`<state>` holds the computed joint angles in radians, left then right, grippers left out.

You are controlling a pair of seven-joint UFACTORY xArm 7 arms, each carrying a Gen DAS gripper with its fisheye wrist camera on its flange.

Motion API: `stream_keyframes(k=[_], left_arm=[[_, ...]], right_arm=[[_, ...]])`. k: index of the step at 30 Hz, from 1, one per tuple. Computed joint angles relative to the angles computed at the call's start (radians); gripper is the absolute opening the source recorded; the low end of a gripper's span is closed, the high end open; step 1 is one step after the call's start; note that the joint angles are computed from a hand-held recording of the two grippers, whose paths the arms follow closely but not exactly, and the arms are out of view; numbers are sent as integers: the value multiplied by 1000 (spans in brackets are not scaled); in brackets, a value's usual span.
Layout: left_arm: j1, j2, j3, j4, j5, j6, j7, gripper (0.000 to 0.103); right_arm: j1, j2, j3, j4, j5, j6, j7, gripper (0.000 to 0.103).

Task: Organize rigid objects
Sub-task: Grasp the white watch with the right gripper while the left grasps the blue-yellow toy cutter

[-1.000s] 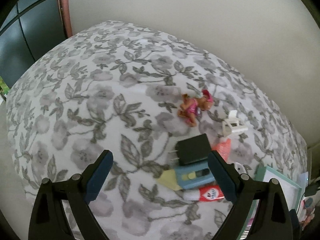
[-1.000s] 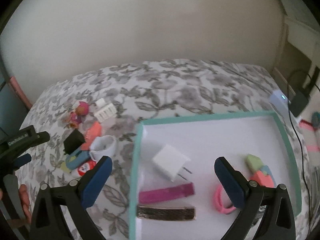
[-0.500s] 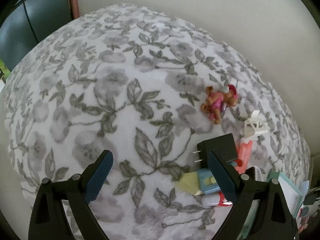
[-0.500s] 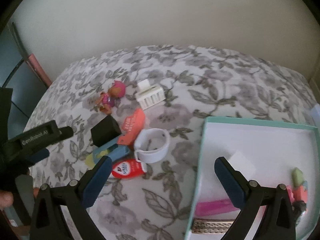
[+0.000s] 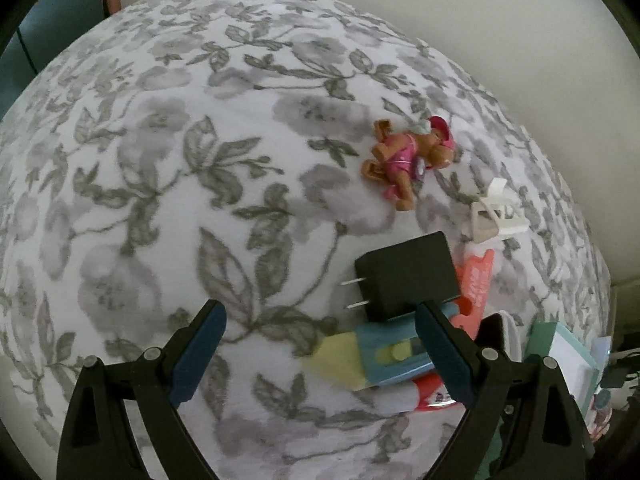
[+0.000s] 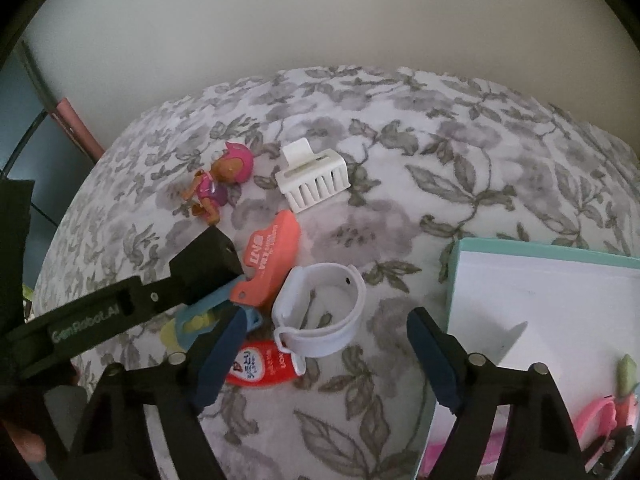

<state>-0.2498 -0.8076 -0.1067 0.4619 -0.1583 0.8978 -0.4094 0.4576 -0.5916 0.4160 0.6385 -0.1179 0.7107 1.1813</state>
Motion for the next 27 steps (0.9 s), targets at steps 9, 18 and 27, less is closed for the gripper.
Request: stream_keyframes(k=[9, 18, 27], left_arm=[[-20, 30, -7, 6, -10, -5, 1, 95], [-42, 33, -1, 5, -37, -21, 18, 96], [-61, 50, 7, 2, -76, -67, 26, 96]], right_arm=[[2, 32, -19, -22, 19, -67, -9, 65], [5, 18, -32, -53, 33, -129, -2, 55], [9, -27, -45, -70, 65, -105, -10, 54]])
